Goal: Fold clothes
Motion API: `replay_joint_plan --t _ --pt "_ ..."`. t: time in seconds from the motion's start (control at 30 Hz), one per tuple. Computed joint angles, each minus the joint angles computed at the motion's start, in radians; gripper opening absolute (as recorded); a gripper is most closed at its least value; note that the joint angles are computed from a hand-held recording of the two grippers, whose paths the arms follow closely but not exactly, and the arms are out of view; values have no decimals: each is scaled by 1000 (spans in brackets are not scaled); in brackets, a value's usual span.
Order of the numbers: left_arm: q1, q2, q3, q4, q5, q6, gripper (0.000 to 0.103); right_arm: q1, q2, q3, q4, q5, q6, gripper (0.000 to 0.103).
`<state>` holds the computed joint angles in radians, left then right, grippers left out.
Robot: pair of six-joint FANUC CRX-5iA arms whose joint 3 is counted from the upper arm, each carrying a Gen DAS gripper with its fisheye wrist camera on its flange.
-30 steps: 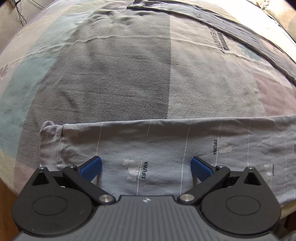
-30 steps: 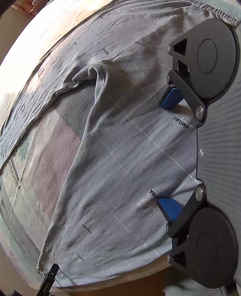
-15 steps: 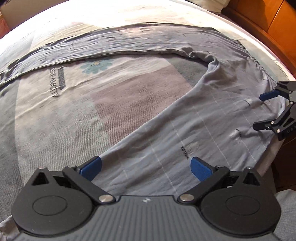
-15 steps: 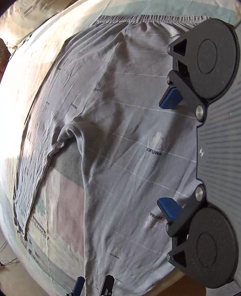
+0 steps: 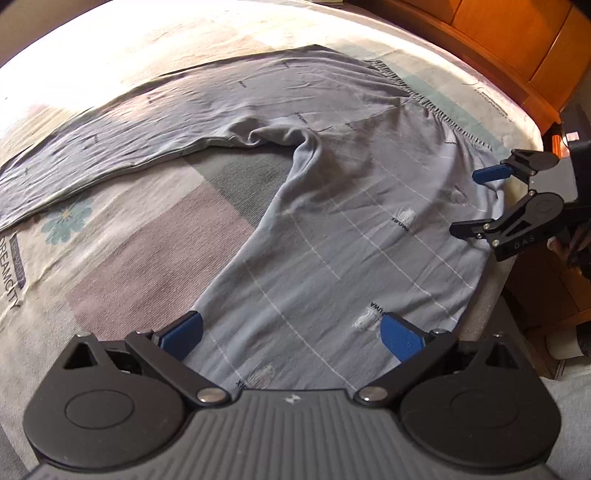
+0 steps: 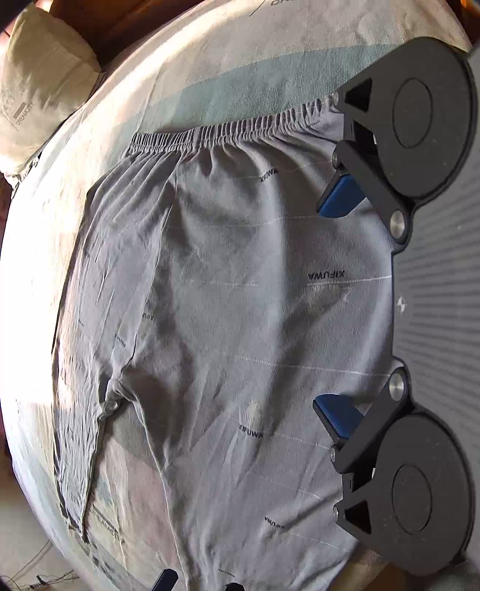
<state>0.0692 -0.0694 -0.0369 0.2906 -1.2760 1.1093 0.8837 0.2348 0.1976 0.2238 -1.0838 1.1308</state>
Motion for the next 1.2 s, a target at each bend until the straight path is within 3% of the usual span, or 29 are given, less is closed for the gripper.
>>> replay_joint_plan --t 0.17,0.23,0.37,0.57,0.83,0.93,1.1,1.2 --pt "-64 102 51 89 93 -52 102 10 -94 -157 47 123 -64 103" --pt "-92 150 71 134 145 -77 102 13 -98 -168 57 133 -90 103" --pt "-129 272 147 233 162 -83 102 23 -98 -184 92 143 -138 103" --pt "-135 358 230 152 129 46 101 20 -91 -171 84 134 -143 103" --pt "-99 329 223 242 0 -75 102 -2 -40 -67 8 41 -64 103" --pt "-106 320 208 202 -27 -74 102 -5 -20 -33 -4 8 -50 103" --pt "-91 258 143 146 4 17 102 -4 -14 -17 -10 -14 -48 103" --pt "-82 203 110 151 6 1 102 -4 -13 -17 -9 -13 -46 103"
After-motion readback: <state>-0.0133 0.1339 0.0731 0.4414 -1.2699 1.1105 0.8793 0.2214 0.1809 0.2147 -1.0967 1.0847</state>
